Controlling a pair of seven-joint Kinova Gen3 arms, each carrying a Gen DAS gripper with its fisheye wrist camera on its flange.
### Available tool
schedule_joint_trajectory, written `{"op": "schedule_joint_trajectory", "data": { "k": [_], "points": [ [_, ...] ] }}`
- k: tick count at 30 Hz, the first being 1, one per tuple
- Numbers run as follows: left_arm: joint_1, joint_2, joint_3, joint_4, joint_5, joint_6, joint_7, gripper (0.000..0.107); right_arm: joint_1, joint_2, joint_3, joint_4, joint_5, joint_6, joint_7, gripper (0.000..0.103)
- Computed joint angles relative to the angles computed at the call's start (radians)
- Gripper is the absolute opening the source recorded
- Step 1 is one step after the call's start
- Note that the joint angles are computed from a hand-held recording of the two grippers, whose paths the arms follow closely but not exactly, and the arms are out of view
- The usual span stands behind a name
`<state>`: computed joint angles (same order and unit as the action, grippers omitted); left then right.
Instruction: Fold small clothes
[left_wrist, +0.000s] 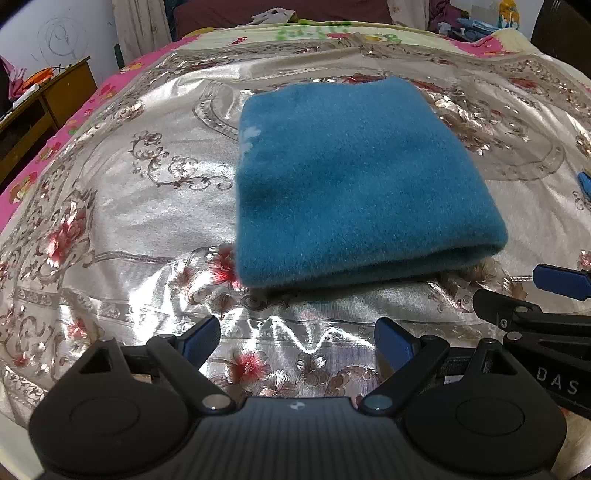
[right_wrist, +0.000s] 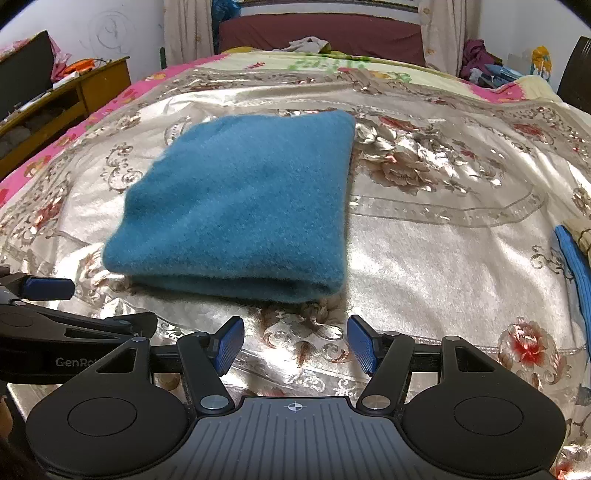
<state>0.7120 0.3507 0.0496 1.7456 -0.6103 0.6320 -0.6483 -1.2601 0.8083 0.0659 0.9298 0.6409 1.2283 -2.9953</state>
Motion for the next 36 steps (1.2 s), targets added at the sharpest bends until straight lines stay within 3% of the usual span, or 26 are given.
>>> {"op": "schedule_joint_trajectory", "data": {
  "k": [36],
  "points": [
    [-0.023,0.011,0.017,-0.03,0.073,0.044,-0.056,0.095,0.003,0.004,-0.004,-0.002,-0.014,0.007,-0.003,0.063]
  ]
}}
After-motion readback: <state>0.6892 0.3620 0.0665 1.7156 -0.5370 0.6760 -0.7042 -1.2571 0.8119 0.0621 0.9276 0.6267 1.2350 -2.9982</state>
